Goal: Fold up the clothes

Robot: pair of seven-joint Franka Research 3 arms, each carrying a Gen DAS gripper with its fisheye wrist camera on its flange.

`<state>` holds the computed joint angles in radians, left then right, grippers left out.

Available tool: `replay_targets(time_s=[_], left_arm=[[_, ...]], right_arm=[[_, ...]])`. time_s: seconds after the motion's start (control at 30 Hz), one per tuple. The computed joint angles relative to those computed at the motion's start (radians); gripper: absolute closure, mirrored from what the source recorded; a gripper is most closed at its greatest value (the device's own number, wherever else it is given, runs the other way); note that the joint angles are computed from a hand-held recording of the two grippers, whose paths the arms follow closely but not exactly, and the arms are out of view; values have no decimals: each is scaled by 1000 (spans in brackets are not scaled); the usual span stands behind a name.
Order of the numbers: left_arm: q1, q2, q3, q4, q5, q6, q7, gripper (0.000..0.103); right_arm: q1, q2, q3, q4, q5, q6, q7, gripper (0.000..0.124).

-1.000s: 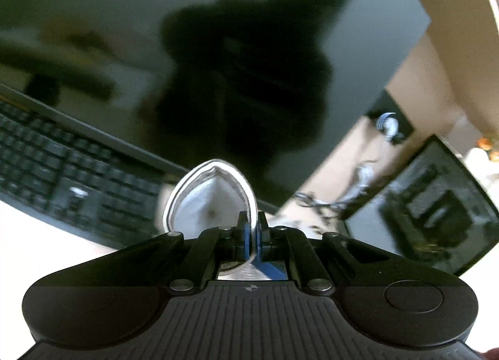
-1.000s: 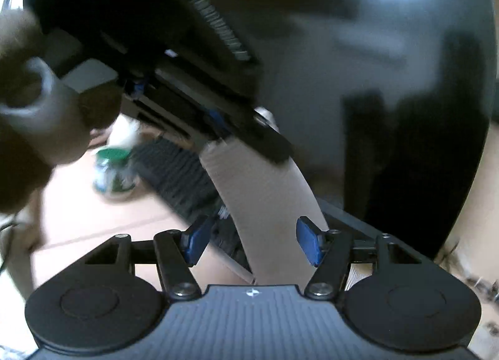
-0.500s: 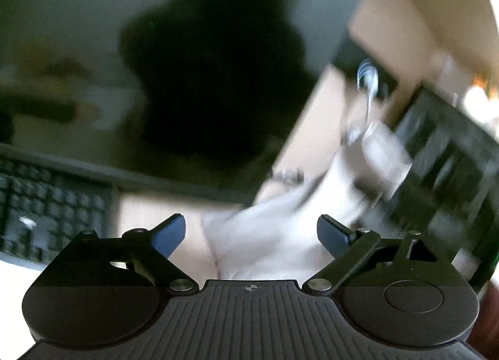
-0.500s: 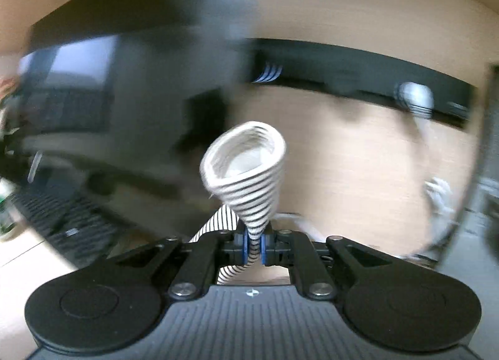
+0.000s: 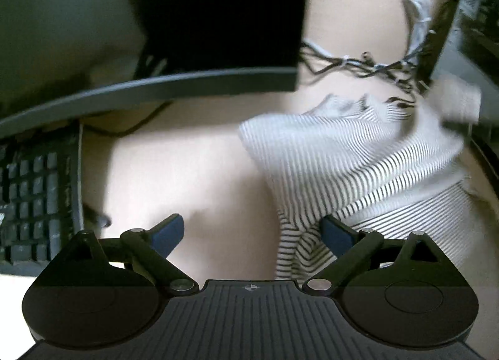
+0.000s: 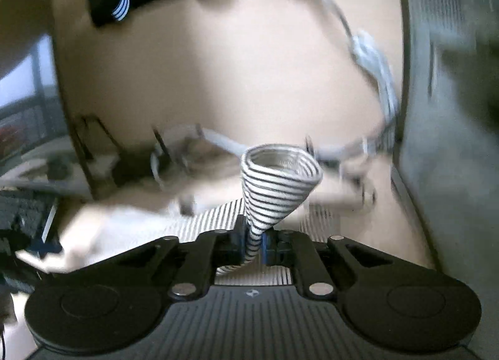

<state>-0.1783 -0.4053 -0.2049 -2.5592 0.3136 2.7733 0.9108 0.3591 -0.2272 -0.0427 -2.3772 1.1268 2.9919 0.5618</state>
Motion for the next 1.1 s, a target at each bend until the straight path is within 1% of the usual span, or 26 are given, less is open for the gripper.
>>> replay_targets(time_s=[0.07, 0.13, 0.17, 0.2, 0.23, 0.3, 0.33, 0.37, 0.4, 0.43, 0.5, 0.53, 0.6, 0.63, 0.67, 0.7, 0.77, 0.8, 0.83, 0.87, 0.9, 0.93, 0.97, 1.03, 1.07, 1.1], left_arm=[[-8, -13, 13, -14, -11, -16, 15, 3], [-22, -32, 26, -24, -34, -35, 33, 3], [-28, -44, 32, -30, -46, -43, 41, 3], [-35, -64, 35, -39, -61, -46, 42, 4], [-41, -85, 39, -49, -75, -50, 43, 4], [-85, -113, 85, -61, -137, -6, 86, 4], [-112, -123, 109, -68, -170, 29, 113, 4], [-147, -127, 136, -74, -206, 79, 146, 3], [-169, -104, 149, -64, -232, 116, 168, 2], [-196, -80, 164, -54, -259, 151, 193, 1], [-263, -33, 206, -31, -320, 221, 251, 0], [-306, -9, 236, -18, -355, 255, 287, 0], [-324, 36, 228, 6, -385, 267, 305, 0], [-334, 59, 225, 19, -401, 272, 316, 0], [-343, 81, 222, 33, -417, 276, 327, 0], [-353, 104, 220, 47, -434, 280, 339, 0], [-405, 111, 251, 42, -492, 308, 404, 0], [-400, 114, 242, 35, -496, 323, 415, 0], [-369, 119, 216, 33, -481, 323, 406, 0], [-322, 124, 178, 33, -457, 315, 380, 0], [-290, 129, 157, 34, -416, 308, 341, 0], [-294, 132, 162, 28, -437, 315, 373, 0], [-266, 130, 143, 20, -419, 314, 353, 0], [-207, 126, 101, 5, -375, 312, 306, 0], [-208, 123, 108, -2, -370, 311, 303, 0], [-209, 120, 114, -10, -366, 311, 300, 0]], right_arm=[[-53, 16, 28, -29, -138, -48, 147, 105], [-66, 30, 29, -37, -187, -62, 199, 105], [-65, 12, 25, -48, -193, -71, 202, 104], [-80, -3, 29, -53, -239, -92, 235, 103], [-90, -22, 31, -63, -278, -96, 256, 98], [-110, -72, 54, -107, -361, -36, 300, 74], [-129, -91, 82, -133, -415, 36, 337, 61], [-117, -107, 81, -146, -430, 97, 340, 61], [-99, -123, 73, -158, -437, 150, 338, 61], [-69, -136, 53, -160, -436, 173, 336, 61], [-85, -113, 64, -122, -469, 158, 386, 61], [-124, -87, 92, -94, -501, 129, 439, 61], [-222, -27, 165, -38, -605, 54, 587, 68], [-251, 4, 180, -6, -655, -7, 650, 85], [-257, 36, 175, 30, -684, -74, 693, 106], [-232, 58, 147, 61, -659, -138, 684, 114], [-155, 60, 85, 79, -531, -165, 570, 117], [-104, 48, 51, 90, -423, -151, 455, 118], [-58, 37, 20, 105, -312, -142, 337, 118], [-21, 26, -2, 123, -211, -133, 226, 118], [1, 13, -11, 137, -140, -111, 143, 118], [14, 3, -18, 149, -83, -92, 76, 118], [22, -3, -23, 160, -39, -74, 24, 118], [2, -4, -11, 156, -45, -41, 22, 118], [-24, 2, 7, 137, -97, -21, 72, 118], [-67, 13, 36, 107, -197, -4, 169, 118]])
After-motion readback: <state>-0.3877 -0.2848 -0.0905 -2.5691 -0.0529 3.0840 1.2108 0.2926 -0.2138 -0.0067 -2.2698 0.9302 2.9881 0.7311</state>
